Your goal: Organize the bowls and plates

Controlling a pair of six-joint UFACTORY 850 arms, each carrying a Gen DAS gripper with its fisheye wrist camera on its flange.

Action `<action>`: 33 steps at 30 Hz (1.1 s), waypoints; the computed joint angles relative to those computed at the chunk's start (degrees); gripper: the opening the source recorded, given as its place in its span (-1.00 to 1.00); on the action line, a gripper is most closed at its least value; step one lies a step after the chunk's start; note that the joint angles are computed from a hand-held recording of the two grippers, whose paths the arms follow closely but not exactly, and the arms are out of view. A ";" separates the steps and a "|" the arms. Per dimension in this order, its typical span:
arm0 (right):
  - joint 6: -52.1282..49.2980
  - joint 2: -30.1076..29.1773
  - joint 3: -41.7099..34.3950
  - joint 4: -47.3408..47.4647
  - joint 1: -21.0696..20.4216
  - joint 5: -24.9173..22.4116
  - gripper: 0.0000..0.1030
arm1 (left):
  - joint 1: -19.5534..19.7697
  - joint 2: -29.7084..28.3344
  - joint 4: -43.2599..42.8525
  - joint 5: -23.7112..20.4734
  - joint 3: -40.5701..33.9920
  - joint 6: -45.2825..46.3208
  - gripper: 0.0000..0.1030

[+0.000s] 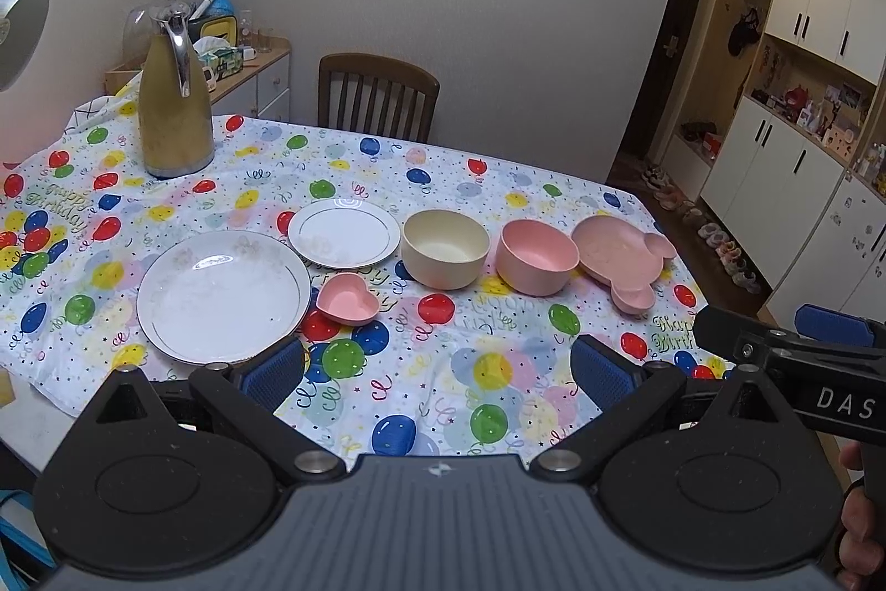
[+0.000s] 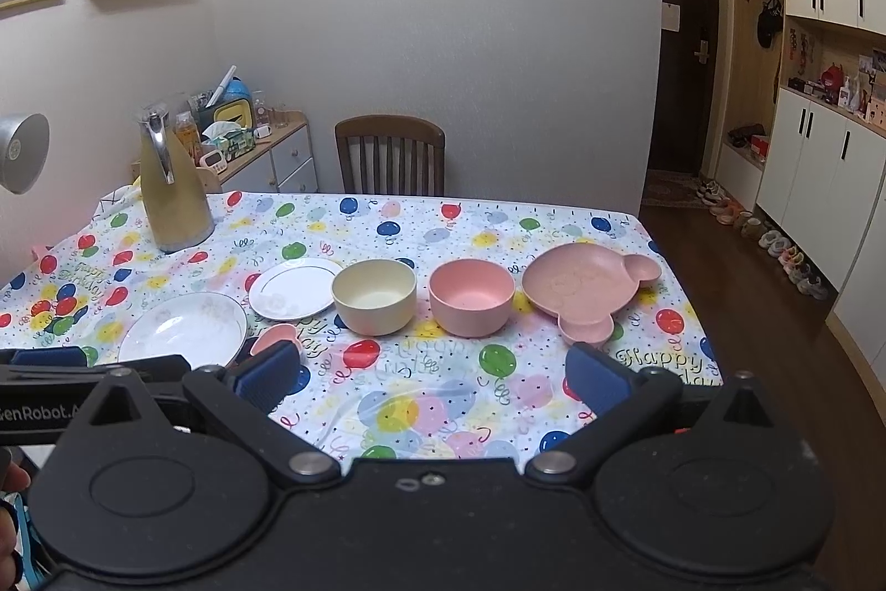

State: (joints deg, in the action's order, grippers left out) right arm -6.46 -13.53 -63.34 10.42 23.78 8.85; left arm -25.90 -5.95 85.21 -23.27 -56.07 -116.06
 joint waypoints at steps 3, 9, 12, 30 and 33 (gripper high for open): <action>-0.89 0.01 -0.12 0.87 0.11 -0.05 0.99 | 0.11 0.05 0.13 0.03 -0.01 -0.06 1.00; -3.14 -0.12 -0.60 2.98 0.34 -0.32 0.99 | 0.78 0.49 0.31 0.42 0.09 0.39 1.00; -3.82 0.04 -0.30 3.72 0.48 0.16 0.99 | 1.00 0.70 0.77 0.39 0.12 0.32 1.00; 0.14 -0.80 -1.16 -0.37 1.32 1.56 0.99 | 1.53 0.51 6.63 -0.77 1.11 -5.39 1.00; -0.06 -0.92 -1.30 -0.10 1.41 1.58 0.99 | 1.65 0.58 6.83 -0.74 1.17 -5.54 1.00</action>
State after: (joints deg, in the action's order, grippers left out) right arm -6.52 -14.45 -64.64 10.32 25.19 10.43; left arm -24.24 -5.38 92.03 -24.01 -54.90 -121.60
